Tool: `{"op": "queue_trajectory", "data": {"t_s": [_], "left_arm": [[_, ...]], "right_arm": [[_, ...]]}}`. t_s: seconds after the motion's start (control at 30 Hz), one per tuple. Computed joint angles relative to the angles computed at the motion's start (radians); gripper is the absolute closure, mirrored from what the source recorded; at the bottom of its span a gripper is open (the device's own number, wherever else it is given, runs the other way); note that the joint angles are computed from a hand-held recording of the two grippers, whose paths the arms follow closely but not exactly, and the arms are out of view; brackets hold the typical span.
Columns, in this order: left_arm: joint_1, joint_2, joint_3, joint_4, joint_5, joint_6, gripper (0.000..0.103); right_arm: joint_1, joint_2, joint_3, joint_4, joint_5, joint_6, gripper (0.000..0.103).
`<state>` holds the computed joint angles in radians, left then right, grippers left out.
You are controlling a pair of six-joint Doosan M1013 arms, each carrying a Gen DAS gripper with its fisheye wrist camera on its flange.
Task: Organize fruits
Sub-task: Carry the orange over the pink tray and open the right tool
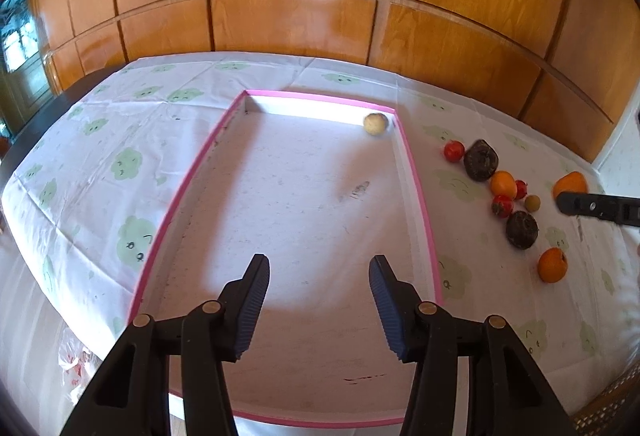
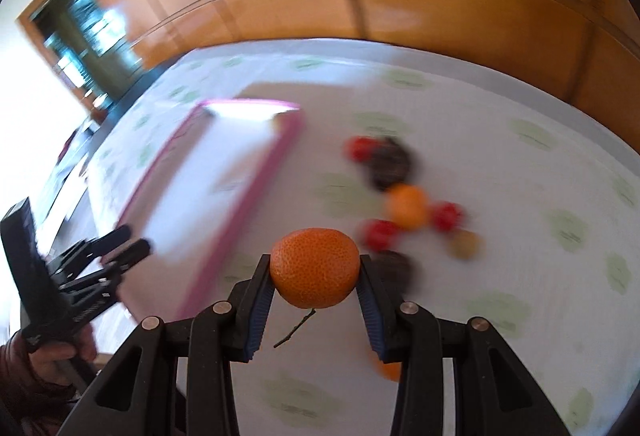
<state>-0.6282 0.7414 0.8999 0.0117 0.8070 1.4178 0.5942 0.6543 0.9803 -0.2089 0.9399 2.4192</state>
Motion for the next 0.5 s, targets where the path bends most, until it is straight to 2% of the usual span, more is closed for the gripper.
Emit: {"op": "queue_trajectory", "data": {"t_s": [0.2,0.33,0.5], "left_arm": [[0.016,-0.004,0.007,0.018,-0.008,-0.054,0.050],[0.026,-0.006,0.015,0.028,-0.007,-0.087,0.050],[0.032,-0.010,0.024,0.016,-0.009,-0.083,0.049]], "right_arm": [[0.006,0.144,-0.237,0.078,0.064,-0.102,0.062],[0.004,0.254,-0.423,0.095,0.159,-0.111,0.061],[0.000,0.292,-0.484,0.087,0.191,-0.072,0.059]]}}
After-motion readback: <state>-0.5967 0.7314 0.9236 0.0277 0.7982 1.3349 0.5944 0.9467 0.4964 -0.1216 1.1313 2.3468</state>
